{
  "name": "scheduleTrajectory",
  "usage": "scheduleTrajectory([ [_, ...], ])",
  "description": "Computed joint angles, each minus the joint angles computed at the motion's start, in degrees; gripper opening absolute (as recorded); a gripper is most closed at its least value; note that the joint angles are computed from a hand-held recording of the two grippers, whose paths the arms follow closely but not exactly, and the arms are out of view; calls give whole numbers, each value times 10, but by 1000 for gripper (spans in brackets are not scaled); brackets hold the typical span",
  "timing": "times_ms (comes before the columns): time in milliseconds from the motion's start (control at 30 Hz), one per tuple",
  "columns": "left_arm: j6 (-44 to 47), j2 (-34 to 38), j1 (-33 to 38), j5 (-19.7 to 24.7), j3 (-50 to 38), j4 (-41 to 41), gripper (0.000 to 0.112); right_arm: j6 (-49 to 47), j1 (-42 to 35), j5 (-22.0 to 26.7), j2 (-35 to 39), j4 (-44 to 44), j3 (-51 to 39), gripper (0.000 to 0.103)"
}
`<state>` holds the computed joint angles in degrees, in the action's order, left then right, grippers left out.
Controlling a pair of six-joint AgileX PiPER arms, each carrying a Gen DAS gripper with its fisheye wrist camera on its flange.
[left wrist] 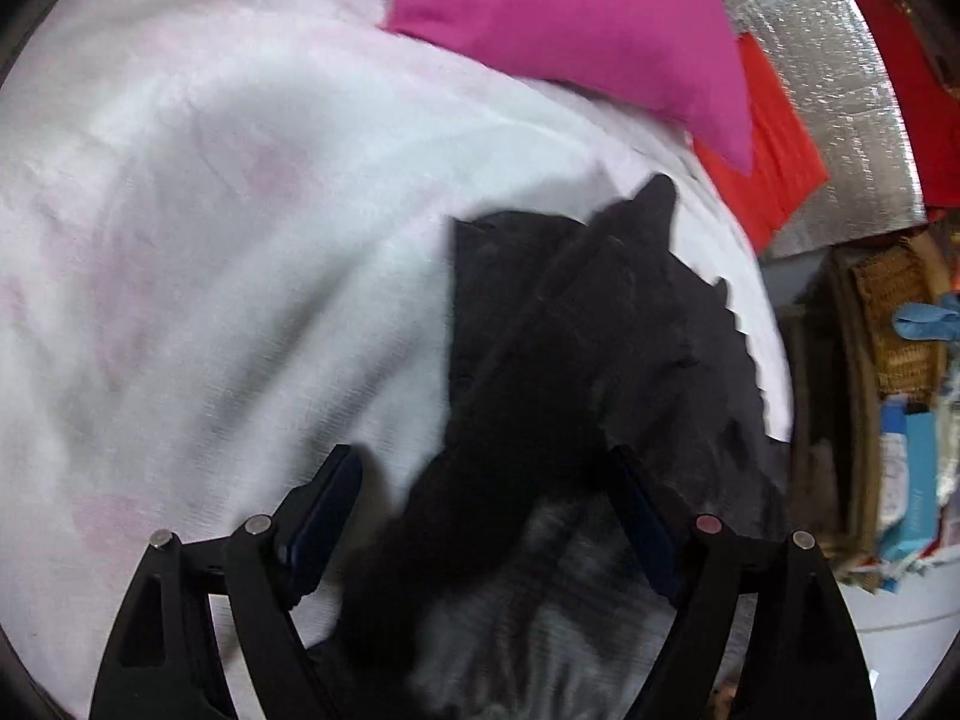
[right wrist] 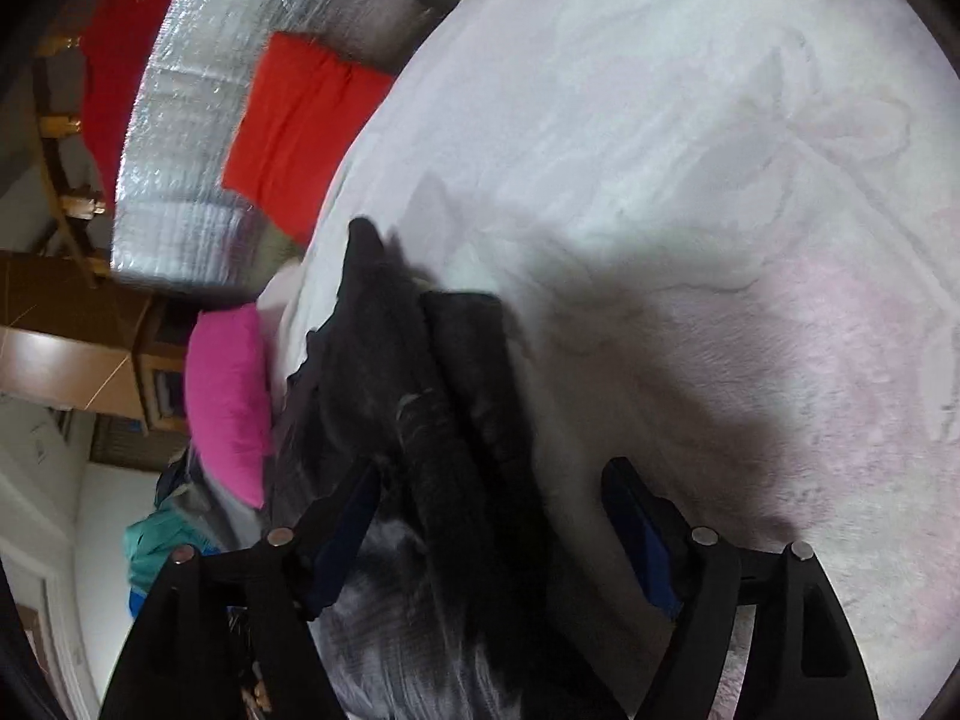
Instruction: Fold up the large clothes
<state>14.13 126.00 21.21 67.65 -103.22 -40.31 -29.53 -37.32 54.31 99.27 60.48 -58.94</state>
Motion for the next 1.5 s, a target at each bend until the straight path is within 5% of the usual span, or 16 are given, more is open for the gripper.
scheduleTrajectory([
  [133, 23, -1, -10, 8, 9, -27, 82, -20, 19, 19, 9, 2, -12, 80],
  [233, 29, -11, -14, -6, 22, -43, 79, -8, 55, -17, -11, -34, -12, 80],
  [267, 27, -11, -16, -9, 22, -47, 71, -2, 68, -31, -19, -44, -9, 74],
  [300, 23, -13, -20, -18, 22, -46, 62, -3, 80, -40, -24, -49, -7, 49],
  [333, 21, -18, -25, -31, 27, -40, 59, 12, 100, -55, -25, -66, -16, 41],
  [467, 19, -23, -32, -65, 35, -54, 43, 124, 183, -168, -50, -184, -34, 30],
  [600, 37, -44, -49, -115, 45, -65, 37, 117, 199, -227, -56, -159, -47, 25],
  [667, 49, -52, -57, -146, 53, -73, 37, 107, 200, -245, -48, -134, -54, 25],
  [767, -22, -32, -82, -162, 22, 21, 45, 173, 194, -220, -8, -193, -82, 26],
  [833, -62, -13, -83, -149, 7, 42, 56, 168, 180, -192, 11, -177, -90, 36],
  [967, -59, -27, -71, -134, 12, 43, 58, 173, 145, -150, -21, -168, -74, 53],
  [1133, -43, -101, -61, -172, 98, 56, 60, 139, 86, -110, -77, -123, -28, 62],
  [1267, -10, -164, -49, -216, 186, 64, 75, 103, 27, -78, -128, -91, 17, 70],
  [1500, 21, -232, -17, -239, 284, 51, 75, 63, -73, 4, -186, -36, 83, 73],
])
